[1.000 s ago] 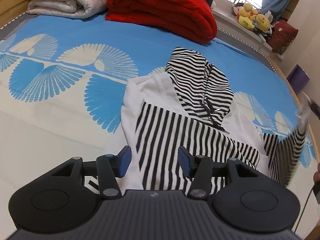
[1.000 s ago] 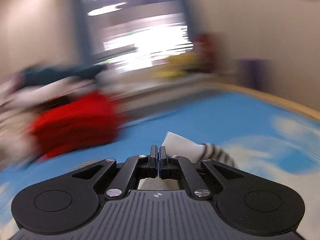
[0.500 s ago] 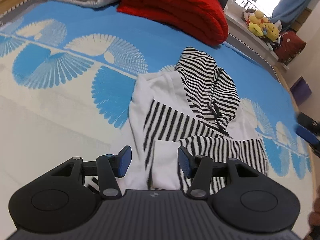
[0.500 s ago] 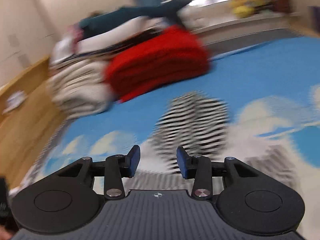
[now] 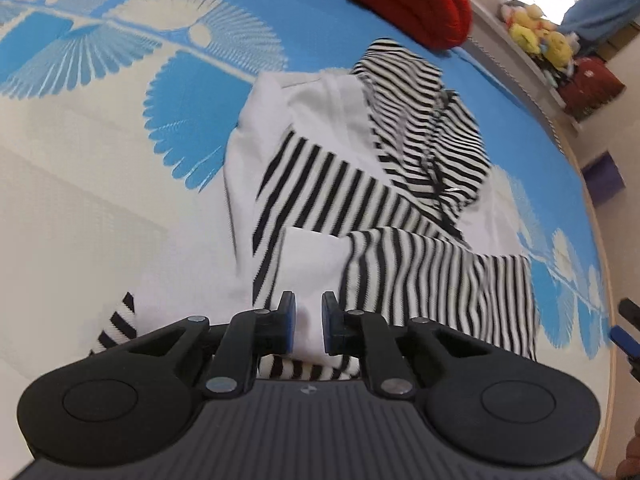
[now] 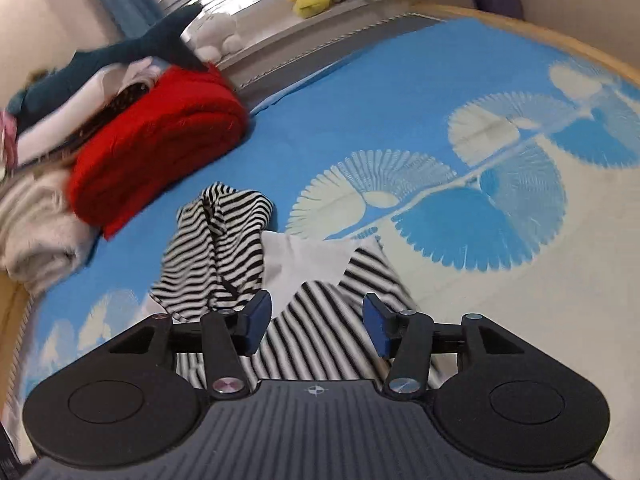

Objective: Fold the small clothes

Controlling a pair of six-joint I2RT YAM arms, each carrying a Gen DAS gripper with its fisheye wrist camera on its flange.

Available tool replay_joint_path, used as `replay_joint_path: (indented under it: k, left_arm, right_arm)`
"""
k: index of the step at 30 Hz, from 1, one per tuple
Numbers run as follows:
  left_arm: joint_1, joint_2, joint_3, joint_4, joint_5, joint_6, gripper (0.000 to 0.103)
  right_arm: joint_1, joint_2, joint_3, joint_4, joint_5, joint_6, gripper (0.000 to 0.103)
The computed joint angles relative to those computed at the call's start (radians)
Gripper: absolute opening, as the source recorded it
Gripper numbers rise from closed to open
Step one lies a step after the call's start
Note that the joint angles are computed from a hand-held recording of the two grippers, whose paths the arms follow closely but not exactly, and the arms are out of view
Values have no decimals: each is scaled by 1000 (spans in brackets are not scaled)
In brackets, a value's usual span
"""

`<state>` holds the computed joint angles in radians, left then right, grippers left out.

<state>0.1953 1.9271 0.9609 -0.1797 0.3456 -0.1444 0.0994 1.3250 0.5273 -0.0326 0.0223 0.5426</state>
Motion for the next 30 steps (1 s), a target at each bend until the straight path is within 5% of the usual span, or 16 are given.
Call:
replay_joint_path:
  k: [1,5,14,18,30]
  left_arm:
    - [-4,17,2,18,-7,-15,27]
    - [-30,98,40,32,-51,-47,32]
    - [-90,154,77,62,-145,-28,32]
    - [-98,144,67,69,-180,22,1]
    - [-18,16,-9,146,-82,-27,0]
  right_arm:
    - [-12,35,29,4,1,-28,53]
    - [-122,57,67,-43,-53,-60,53]
    - [-224,144,95,-53,-77,-49,53]
    - [-193,179,106,-59,-79,-1,53]
    - [-17,239,117,-38,-26,114,53]
